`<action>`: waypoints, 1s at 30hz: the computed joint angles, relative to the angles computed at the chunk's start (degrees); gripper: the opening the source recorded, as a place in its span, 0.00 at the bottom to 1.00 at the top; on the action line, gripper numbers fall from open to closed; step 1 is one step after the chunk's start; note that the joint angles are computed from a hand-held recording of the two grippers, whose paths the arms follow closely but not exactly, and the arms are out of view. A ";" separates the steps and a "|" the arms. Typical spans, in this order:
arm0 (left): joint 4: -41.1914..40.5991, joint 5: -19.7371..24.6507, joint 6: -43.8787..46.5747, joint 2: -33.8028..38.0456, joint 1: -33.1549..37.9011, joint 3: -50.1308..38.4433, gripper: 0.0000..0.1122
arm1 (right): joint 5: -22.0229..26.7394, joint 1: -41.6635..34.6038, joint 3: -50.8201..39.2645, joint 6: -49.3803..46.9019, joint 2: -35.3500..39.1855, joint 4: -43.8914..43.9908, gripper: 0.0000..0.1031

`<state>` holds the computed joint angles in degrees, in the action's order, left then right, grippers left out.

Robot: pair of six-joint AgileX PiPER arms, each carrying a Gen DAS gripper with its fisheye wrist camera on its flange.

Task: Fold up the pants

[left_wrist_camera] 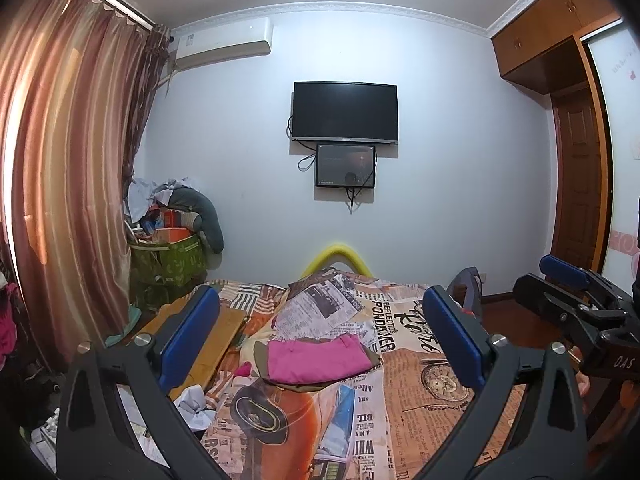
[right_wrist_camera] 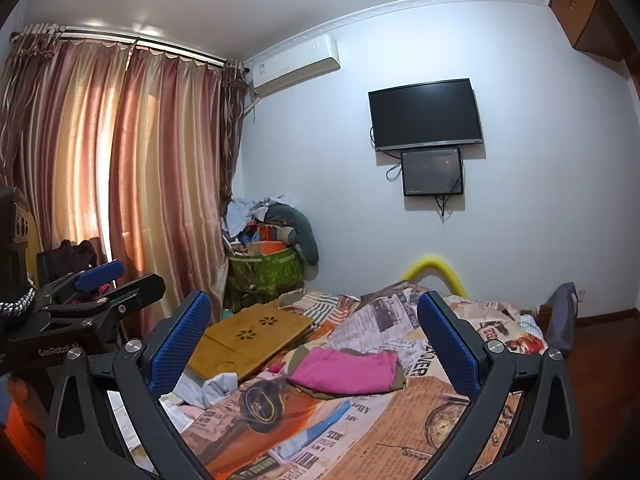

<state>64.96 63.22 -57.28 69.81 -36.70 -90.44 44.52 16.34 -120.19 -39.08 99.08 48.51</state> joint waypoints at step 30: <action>-1.67 -1.20 1.16 1.12 0.60 -0.36 0.91 | 1.59 -0.03 -0.50 3.81 -0.30 -3.40 1.00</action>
<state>63.29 62.02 -56.12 70.93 -36.10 -90.80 46.11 16.31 -120.69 -35.28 98.78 45.12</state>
